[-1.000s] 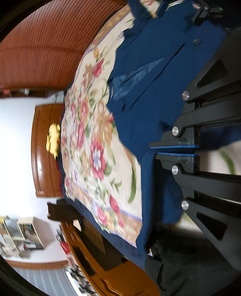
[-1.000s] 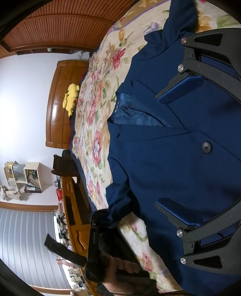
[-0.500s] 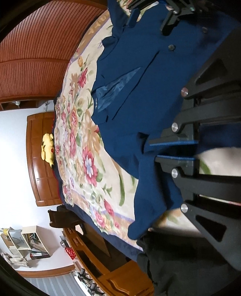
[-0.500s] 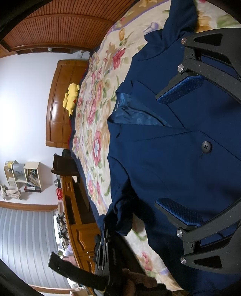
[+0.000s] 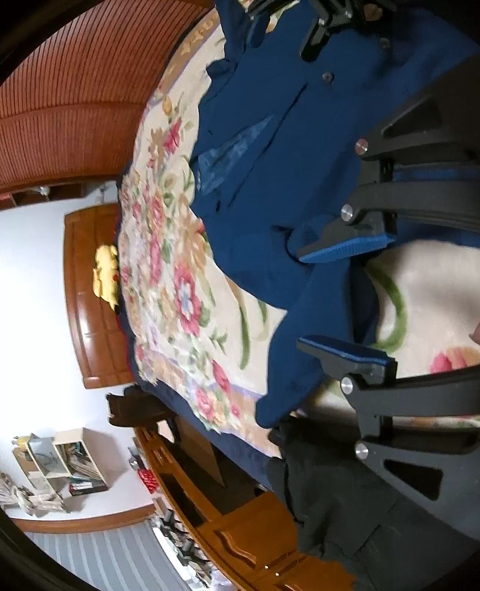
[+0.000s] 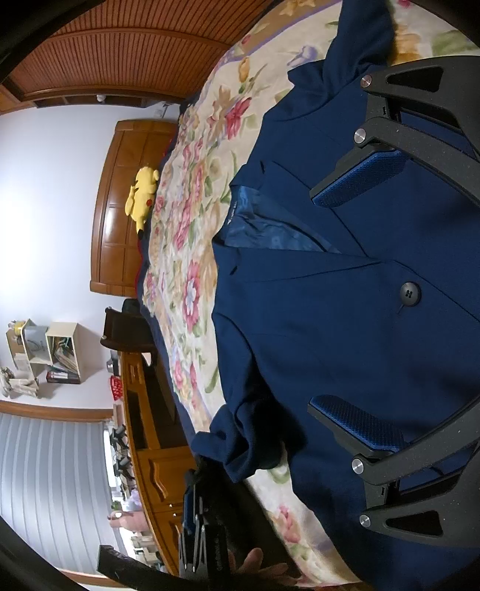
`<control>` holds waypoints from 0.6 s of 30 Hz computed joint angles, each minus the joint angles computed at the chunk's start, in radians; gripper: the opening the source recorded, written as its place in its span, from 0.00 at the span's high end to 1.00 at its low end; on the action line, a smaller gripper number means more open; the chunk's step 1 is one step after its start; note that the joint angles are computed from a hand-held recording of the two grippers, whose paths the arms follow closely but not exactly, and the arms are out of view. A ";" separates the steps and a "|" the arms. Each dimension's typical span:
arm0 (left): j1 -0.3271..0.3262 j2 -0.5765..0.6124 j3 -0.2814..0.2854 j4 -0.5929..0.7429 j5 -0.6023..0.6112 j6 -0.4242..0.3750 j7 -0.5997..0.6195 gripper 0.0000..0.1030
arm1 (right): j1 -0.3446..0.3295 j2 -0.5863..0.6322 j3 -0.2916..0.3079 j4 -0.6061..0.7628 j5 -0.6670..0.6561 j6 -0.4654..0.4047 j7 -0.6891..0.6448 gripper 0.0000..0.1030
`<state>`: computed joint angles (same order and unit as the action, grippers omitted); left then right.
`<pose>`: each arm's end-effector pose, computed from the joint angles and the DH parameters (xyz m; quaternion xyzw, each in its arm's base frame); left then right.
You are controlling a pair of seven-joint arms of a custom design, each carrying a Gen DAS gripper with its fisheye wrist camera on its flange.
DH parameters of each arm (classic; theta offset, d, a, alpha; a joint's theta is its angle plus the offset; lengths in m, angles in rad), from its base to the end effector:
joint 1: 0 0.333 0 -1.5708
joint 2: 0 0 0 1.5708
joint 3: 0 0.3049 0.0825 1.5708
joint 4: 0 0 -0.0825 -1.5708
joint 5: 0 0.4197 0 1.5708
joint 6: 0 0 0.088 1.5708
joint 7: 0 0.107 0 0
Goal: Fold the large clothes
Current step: 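Lift the sleeve with the left tool and carry it across the jacket front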
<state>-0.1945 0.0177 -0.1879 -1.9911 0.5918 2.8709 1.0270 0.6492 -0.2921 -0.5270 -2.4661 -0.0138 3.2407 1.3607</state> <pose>0.5799 -0.2663 0.5219 -0.5184 0.7323 -0.3204 0.3040 0.5236 0.0535 0.4828 -0.6950 0.5216 -0.3179 0.3793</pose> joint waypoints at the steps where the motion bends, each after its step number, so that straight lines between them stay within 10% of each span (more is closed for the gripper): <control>1: 0.001 0.018 0.001 0.018 -0.006 -0.022 0.002 0.61 | -0.005 0.002 0.007 0.000 0.000 0.002 0.002 0.00; 8: -0.013 0.176 0.027 0.175 -0.203 -0.138 0.113 0.60 | 0.000 0.002 0.002 0.000 -0.005 0.003 0.004 0.00; 18: -0.080 0.303 0.134 0.317 -0.126 -0.260 -0.027 0.59 | 0.055 -0.020 -0.063 -0.009 -0.009 0.002 -0.027 0.00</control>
<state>-0.2746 0.3204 -0.0540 -1.6743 0.4658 2.6114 1.0000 0.7047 -0.3123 -0.5899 -2.4749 -0.0226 3.2430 1.3339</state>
